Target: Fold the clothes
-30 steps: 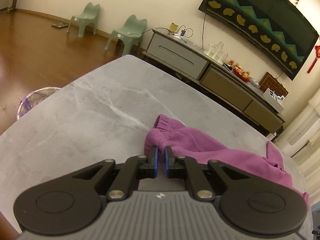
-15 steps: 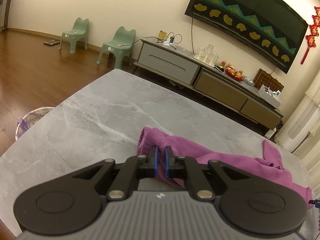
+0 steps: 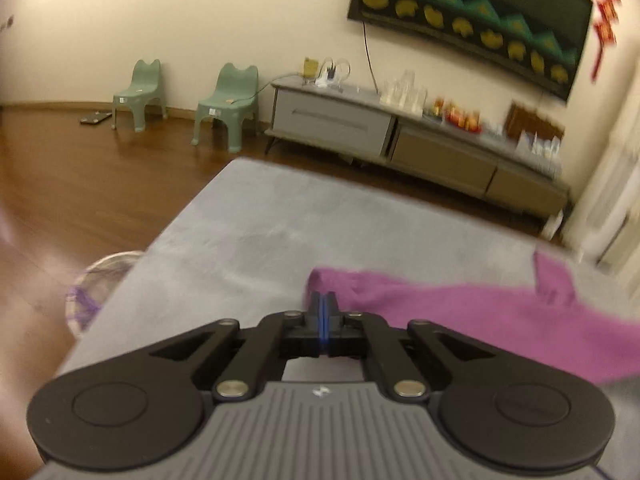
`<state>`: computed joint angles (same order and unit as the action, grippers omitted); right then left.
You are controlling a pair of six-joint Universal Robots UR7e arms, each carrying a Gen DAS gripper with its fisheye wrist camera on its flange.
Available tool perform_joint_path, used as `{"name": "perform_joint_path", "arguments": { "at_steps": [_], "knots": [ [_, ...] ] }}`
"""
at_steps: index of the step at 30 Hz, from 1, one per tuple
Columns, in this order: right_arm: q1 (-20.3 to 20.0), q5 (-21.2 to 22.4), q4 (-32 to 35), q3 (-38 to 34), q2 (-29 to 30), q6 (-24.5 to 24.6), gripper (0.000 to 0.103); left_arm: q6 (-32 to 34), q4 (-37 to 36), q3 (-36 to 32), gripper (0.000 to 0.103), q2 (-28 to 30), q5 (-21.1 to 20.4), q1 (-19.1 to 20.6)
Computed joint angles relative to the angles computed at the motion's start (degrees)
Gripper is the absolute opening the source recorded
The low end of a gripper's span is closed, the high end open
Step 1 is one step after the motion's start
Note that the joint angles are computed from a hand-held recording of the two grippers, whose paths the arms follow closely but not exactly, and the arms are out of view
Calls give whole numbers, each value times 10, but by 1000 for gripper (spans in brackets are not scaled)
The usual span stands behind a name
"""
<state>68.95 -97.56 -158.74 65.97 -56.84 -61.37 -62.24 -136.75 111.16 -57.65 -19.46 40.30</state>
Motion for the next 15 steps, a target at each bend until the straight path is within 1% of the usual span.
{"name": "perform_joint_path", "arguments": {
  "at_steps": [1,2,3,4,5,6,7,8,9,10,11,12,13,14,15],
  "knots": [
    [-5,-14,-3,16,-12,-12,0,-23,31,12,1,-11,-17,-4],
    [-11,-27,-9,31,-23,-22,0,-37,46,25,1,-17,-38,-6],
    [-16,-42,4,37,-30,-25,2,-44,51,39,2,-21,-63,-5],
    [-20,-62,25,38,-32,-23,5,-58,60,48,3,-23,-76,-5],
    [-24,-77,24,43,-32,-24,9,-77,75,54,6,-24,-81,-6],
    [-25,-88,9,50,-31,-24,30,-95,89,59,10,-24,-88,-6],
    [-26,-99,-8,56,-29,-24,53,-112,102,62,13,-25,-81,-9],
    [-25,-92,-33,66,-32,-16,60,-129,116,63,17,-25,-68,-13],
    [-24,-80,-61,77,-35,-7,69,-134,118,61,25,-24,-54,-15],
    [-22,-69,-88,87,-37,3,77,-130,111,59,30,-23,-39,-15],
    [-16,-58,-108,95,-38,10,81,-114,92,53,43,-16,-20,-13],
    [-9,-47,-125,103,-39,16,85,-82,60,43,56,-4,-2,-5],
    [0,-39,-129,107,-37,16,87,-41,18,31,60,11,13,5],
    [10,-32,-128,110,-33,14,88,2,-28,14,66,30,22,17],
    [20,-24,-127,112,-29,12,89,45,-72,-7,69,52,27,31]
  ]
}}
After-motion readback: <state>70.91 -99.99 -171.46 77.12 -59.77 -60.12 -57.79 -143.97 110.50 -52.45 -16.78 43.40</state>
